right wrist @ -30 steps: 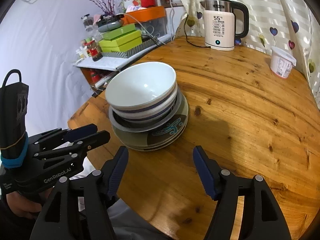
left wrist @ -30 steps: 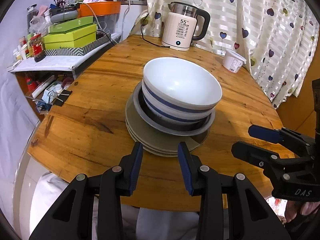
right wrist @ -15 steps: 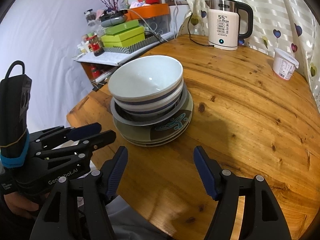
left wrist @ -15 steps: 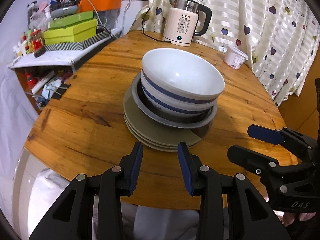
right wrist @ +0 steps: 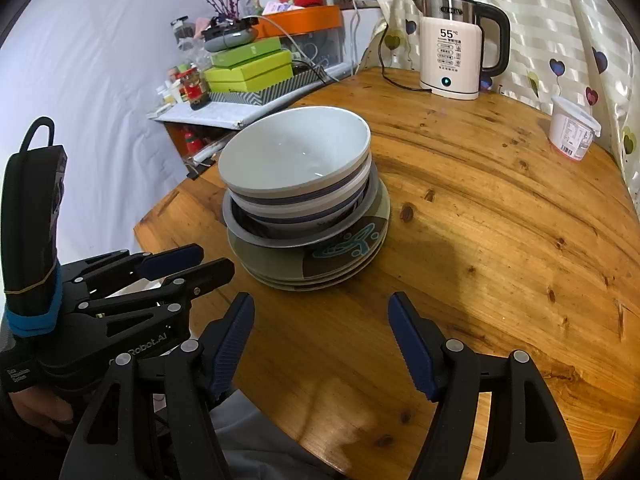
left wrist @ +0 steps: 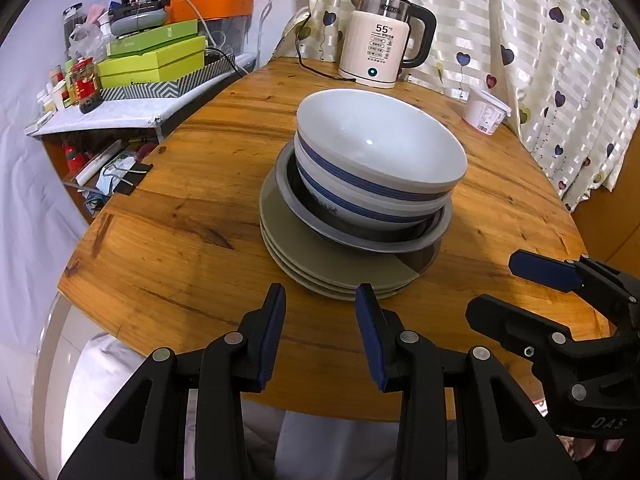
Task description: Organize plates and bowls
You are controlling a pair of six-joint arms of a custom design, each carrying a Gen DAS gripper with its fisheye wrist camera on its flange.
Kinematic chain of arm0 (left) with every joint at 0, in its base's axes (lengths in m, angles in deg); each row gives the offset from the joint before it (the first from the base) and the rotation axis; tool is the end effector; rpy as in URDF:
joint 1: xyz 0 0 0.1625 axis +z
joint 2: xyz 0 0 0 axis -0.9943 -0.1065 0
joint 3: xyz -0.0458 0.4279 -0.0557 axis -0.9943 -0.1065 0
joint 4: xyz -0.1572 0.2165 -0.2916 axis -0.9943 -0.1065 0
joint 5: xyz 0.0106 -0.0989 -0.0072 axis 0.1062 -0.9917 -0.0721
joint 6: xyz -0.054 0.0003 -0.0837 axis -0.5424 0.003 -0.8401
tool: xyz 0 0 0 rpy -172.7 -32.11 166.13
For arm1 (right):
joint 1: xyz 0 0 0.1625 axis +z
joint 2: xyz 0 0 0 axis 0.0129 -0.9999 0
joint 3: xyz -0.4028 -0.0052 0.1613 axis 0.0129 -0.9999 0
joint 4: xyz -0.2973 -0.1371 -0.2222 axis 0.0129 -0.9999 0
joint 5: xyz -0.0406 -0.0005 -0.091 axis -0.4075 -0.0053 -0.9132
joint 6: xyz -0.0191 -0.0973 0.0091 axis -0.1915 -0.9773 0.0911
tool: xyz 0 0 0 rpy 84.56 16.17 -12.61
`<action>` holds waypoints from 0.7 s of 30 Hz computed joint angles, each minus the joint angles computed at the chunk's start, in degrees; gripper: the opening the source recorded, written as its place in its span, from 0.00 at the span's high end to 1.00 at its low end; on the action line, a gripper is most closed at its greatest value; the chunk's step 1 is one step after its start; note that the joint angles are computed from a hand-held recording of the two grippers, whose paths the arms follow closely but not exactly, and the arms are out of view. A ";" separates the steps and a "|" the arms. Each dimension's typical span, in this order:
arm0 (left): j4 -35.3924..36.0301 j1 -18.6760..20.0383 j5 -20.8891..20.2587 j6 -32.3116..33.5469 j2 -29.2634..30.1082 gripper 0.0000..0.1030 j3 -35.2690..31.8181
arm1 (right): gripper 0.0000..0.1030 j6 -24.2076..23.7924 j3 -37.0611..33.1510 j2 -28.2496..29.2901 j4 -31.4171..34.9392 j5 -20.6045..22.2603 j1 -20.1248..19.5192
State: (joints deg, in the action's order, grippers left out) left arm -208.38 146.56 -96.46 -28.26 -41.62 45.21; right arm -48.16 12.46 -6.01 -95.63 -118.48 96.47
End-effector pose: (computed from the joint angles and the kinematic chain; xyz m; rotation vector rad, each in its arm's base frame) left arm -0.1295 -0.7093 0.0944 0.0836 2.3082 -0.9033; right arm 0.2043 -0.7657 0.0618 1.0447 -2.5292 0.4299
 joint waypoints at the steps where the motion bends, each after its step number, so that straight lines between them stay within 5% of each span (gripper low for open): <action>1: 0.07 0.03 -0.05 -0.10 0.00 0.64 -0.01 | 0.32 -0.03 0.01 0.02 -0.02 -0.02 0.01; 21: 0.49 -0.01 0.98 -0.50 0.21 0.63 -0.16 | 0.29 0.08 -0.01 0.07 0.01 0.05 0.01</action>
